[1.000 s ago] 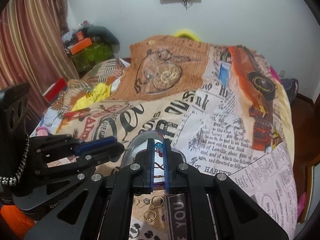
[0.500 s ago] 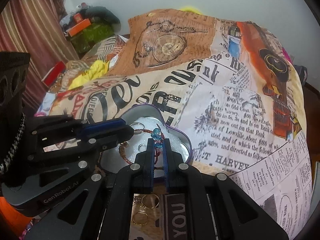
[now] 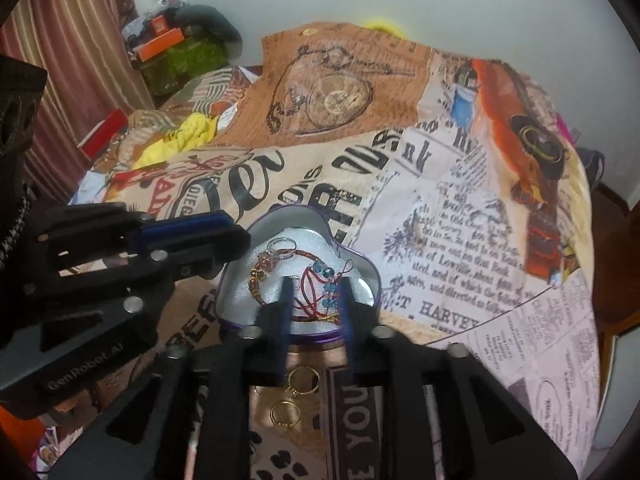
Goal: Organize jewelry
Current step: 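Withdraw the right gripper from the tin toward the gold rings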
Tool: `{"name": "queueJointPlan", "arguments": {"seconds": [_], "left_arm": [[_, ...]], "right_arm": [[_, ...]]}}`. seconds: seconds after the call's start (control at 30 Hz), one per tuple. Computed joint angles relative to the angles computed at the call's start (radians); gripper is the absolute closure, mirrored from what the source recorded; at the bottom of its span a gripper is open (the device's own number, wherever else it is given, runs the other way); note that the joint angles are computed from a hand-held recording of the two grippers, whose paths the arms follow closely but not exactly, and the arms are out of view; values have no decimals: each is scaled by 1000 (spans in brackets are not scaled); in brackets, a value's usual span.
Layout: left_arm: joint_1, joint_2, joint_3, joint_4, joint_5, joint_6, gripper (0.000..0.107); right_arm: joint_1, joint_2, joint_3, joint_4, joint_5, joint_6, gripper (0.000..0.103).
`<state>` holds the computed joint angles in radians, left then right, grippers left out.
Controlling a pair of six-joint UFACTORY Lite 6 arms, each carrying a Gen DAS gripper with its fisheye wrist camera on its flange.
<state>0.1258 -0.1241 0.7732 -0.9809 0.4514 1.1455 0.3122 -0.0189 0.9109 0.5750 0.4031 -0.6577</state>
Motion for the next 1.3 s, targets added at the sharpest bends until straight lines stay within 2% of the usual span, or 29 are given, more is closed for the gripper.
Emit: {"name": "queueJointPlan", "arguments": {"seconds": [0.03,0.37,0.53,0.67,0.8,0.97,1.3], "left_arm": [[3,-20,-6,14,3,-14,97],[29,-246,-56,175,82,-169,97],[39,-378,-94,244,125,-237,77],[45,-456,-120,287,159,-277,76],[66,-522,-148,313,199,-300,70],[103,-583,-199,331,250,-308,69],[123,-670,-352,377,280,-314,69]], "right_arm": [[-1,-23,-11,-4,-5,6,66],[-7,-219,-73,-130,35,149,66],[1,-331,-111,-206,61,234,66],[7,-415,-142,-250,85,285,66],[18,-485,-171,-290,105,339,66],[12,-551,-231,-291,126,351,66],[14,-612,-377,-286,157,368,66]]}}
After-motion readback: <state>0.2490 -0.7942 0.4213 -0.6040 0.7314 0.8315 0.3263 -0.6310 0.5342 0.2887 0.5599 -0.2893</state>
